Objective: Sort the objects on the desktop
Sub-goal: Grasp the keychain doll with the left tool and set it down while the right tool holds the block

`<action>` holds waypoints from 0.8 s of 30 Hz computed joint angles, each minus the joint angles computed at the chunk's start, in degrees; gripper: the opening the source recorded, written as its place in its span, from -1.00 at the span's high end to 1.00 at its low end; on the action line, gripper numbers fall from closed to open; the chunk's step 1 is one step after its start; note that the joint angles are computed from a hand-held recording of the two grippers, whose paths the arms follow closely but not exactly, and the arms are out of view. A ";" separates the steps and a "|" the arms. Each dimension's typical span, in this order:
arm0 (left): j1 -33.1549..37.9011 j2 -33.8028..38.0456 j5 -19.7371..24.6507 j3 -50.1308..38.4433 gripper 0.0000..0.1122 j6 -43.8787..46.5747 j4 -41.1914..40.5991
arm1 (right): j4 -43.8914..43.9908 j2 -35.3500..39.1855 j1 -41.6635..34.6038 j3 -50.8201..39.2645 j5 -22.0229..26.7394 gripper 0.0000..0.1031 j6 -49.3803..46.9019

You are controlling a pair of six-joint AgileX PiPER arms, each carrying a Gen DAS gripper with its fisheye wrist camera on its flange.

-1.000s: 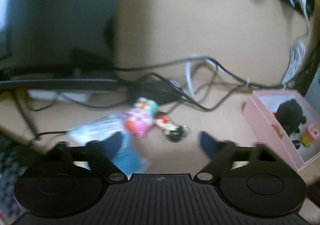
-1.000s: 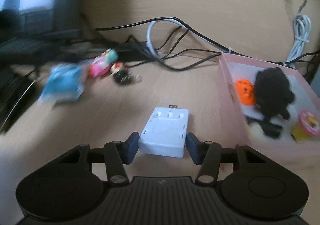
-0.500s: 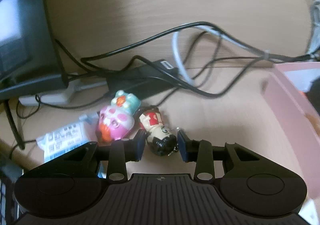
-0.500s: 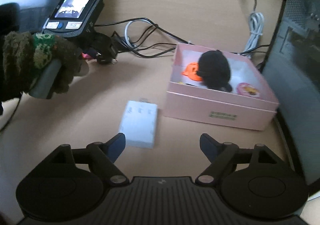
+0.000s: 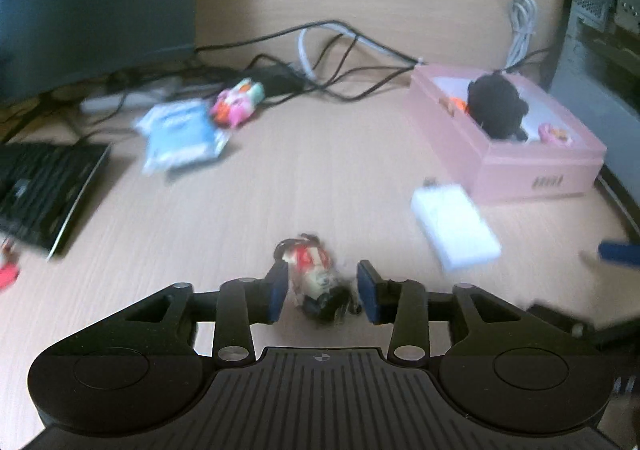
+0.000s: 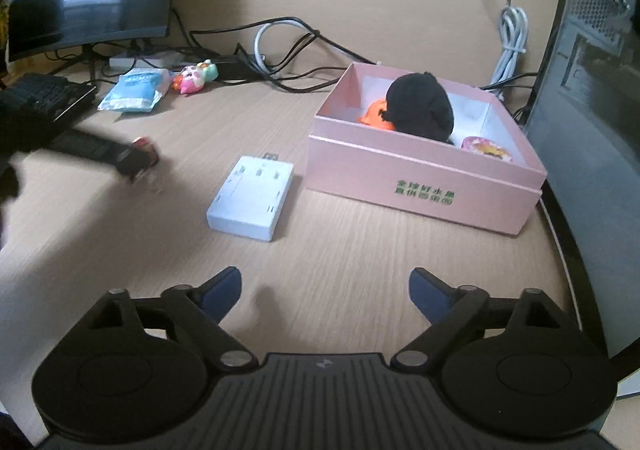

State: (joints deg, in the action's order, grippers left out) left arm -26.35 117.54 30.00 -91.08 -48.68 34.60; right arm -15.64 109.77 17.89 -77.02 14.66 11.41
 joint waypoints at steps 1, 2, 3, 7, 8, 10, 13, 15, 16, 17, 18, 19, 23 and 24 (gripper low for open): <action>-0.36 -0.79 0.31 1.60 -0.03 -2.21 1.06 | 1.13 -0.23 -0.29 0.77 -1.05 -1.00 -1.28; -0.66 -1.16 0.82 2.60 -0.14 -4.04 1.58 | 2.51 -0.40 -0.47 1.27 -1.68 -1.00 -2.83; -0.95 -1.91 1.30 3.97 -0.18 -5.59 1.91 | 4.54 -0.27 -0.60 1.19 -1.68 -1.00 -5.14; -2.12 -3.32 3.58 6.54 -0.37 -10.62 4.49 | 7.80 0.15 -0.75 0.93 -2.40 -1.00 -8.65; -2.32 -3.49 4.44 6.55 -0.41 -11.34 4.90 | 6.77 0.23 -0.51 0.74 -2.55 -1.00 -7.80; -2.77 -3.64 6.52 6.37 -0.49 -12.93 6.26 | 6.12 0.74 0.01 -0.26 -2.79 -1.00 -7.79; -3.07 -3.66 9.39 5.81 -0.57 -14.42 7.99 | 4.12 2.20 1.29 -2.81 -3.19 -1.00 -5.64; -2.78 -4.11 10.46 6.02 -0.60 -14.42 7.73 | 4.93 4.09 2.27 -6.16 -2.22 -0.96 -5.47; -2.64 -4.35 10.88 6.13 -0.61 -14.30 7.49 | 5.56 5.37 2.78 -8.40 -1.23 -0.90 -5.60; -2.49 -4.58 11.09 6.29 -0.64 -14.16 7.37 | 6.81 6.62 3.22 -10.65 0.11 -0.78 -6.56; -2.37 -4.80 11.39 6.40 -0.66 -14.02 7.26 | 9.03 8.26 3.54 -13.60 2.15 -0.69 -8.50; -2.33 -4.96 11.62 6.50 -0.66 -13.97 7.26 | 10.96 9.78 3.74 -16.27 4.03 -0.66 -10.07; -2.14 -5.73 11.81 7.07 -0.68 -13.42 6.83 | 10.88 13.67 4.34 -22.35 8.21 -0.40 -9.66; -2.09 -5.94 11.70 7.31 -0.68 -13.33 6.71 | 11.76 14.29 4.22 -23.31 9.17 -0.31 -10.60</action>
